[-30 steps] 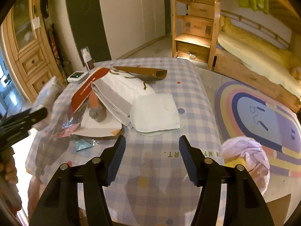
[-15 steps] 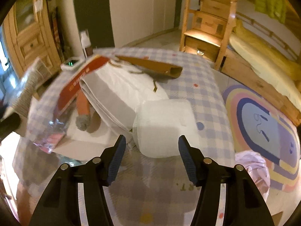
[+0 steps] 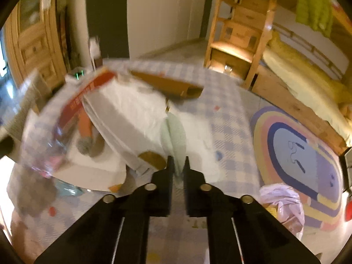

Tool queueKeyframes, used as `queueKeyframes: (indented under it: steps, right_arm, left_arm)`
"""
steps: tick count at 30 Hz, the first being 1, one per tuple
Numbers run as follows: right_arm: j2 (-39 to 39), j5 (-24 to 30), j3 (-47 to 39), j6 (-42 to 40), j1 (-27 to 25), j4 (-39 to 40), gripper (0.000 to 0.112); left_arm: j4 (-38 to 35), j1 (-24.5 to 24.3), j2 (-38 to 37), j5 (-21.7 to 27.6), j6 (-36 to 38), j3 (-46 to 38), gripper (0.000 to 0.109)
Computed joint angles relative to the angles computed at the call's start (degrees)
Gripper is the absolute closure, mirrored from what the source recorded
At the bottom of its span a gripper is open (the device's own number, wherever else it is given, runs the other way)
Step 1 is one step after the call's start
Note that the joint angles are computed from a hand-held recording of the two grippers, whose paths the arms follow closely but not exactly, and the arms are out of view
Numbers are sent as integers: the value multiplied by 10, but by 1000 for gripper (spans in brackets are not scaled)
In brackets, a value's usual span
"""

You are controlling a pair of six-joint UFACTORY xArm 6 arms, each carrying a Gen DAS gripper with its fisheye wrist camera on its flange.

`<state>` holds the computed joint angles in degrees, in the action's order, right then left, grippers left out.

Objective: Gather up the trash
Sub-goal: 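Grasp the white paper tissue with the right tool, then drop the milk carton into the bin while the right tool drops the tissue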

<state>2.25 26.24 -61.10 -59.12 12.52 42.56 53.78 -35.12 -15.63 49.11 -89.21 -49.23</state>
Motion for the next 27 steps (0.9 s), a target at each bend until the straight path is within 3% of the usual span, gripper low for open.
queueKeyframes:
  steps: [4,9,15,27]
  right_arm:
    - [-57,128,-3,-51,-72,111,110]
    - [-114,171,32,-62,-118,121,110]
    - [-151,134,78,-56,-140,97,110]
    - [-141,136,84,-64,-232,107,110]
  left_arm:
    - [23,-20,1,3,-2,-10,34]
    - [34,-39,32,-18,7,-40,34]
    - [24,-59,100,-53,45,-99,34]
    - [-8,-85,265,-107,162,-271,34]
